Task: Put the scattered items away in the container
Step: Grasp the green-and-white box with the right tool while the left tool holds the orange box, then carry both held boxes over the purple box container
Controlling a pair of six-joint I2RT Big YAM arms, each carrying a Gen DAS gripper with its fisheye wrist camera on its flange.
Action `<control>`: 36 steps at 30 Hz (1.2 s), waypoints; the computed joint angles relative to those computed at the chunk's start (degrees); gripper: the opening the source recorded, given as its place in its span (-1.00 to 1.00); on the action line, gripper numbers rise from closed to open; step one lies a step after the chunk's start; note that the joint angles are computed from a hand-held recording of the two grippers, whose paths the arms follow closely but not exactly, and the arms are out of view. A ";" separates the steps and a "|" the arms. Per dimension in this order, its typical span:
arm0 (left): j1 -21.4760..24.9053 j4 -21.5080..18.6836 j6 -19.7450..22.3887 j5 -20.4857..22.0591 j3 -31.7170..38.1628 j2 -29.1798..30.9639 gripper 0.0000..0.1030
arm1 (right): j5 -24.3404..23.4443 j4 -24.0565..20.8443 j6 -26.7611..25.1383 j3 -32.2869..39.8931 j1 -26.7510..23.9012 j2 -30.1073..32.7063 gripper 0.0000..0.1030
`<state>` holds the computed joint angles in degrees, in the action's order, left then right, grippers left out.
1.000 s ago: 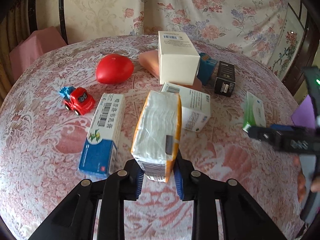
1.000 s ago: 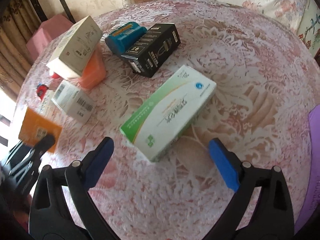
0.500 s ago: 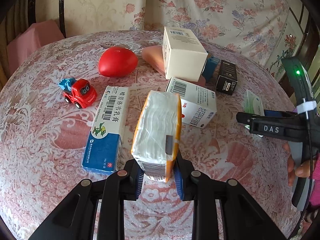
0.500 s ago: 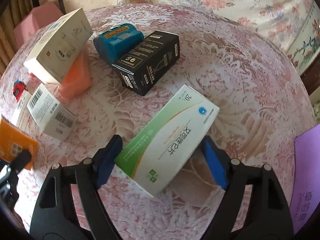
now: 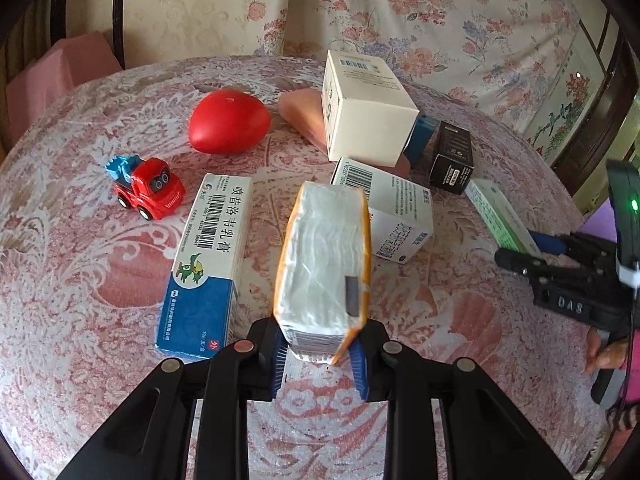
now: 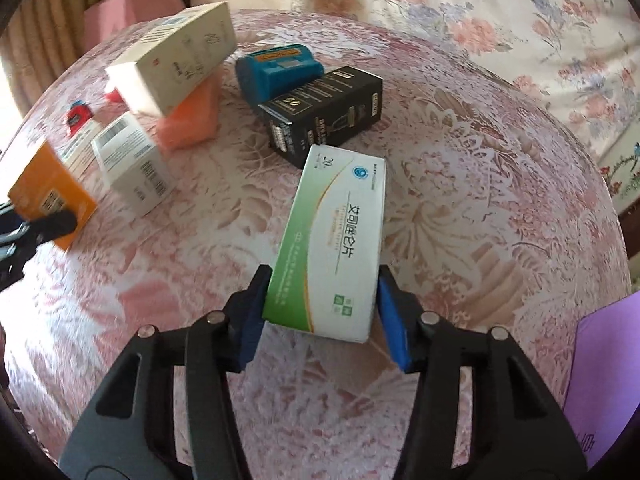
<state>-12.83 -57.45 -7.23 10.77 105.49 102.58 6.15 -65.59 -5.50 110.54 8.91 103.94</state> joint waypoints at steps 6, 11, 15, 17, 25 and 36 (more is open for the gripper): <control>0.10 -0.58 -0.58 1.65 0.33 0.09 -0.52 | -1.16 3.22 -1.25 -4.15 -0.06 -3.11 0.05; -0.97 -0.28 -0.72 1.23 -0.67 -1.20 -0.52 | -2.30 4.83 -0.78 -7.45 -0.70 -6.19 0.05; -2.37 -0.06 0.16 -0.35 -1.15 -2.44 -0.52 | -3.10 5.78 -0.58 -10.26 -0.93 -9.01 0.05; -3.34 -0.15 0.85 -1.03 -1.12 -3.08 -0.52 | -3.49 6.34 -0.39 -11.80 -0.96 -10.72 0.05; -7.09 -1.04 3.44 -2.37 1.27 -4.28 -0.52 | -2.94 7.03 0.83 -16.26 -2.69 -18.52 0.05; -13.83 -4.52 6.49 -3.04 8.20 -2.32 -0.52 | -0.96 4.52 -0.46 -20.37 -7.74 -27.66 0.05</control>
<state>-26.65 -61.97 -0.74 7.73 113.69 100.25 5.19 -61.07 -5.96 90.17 1.17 76.28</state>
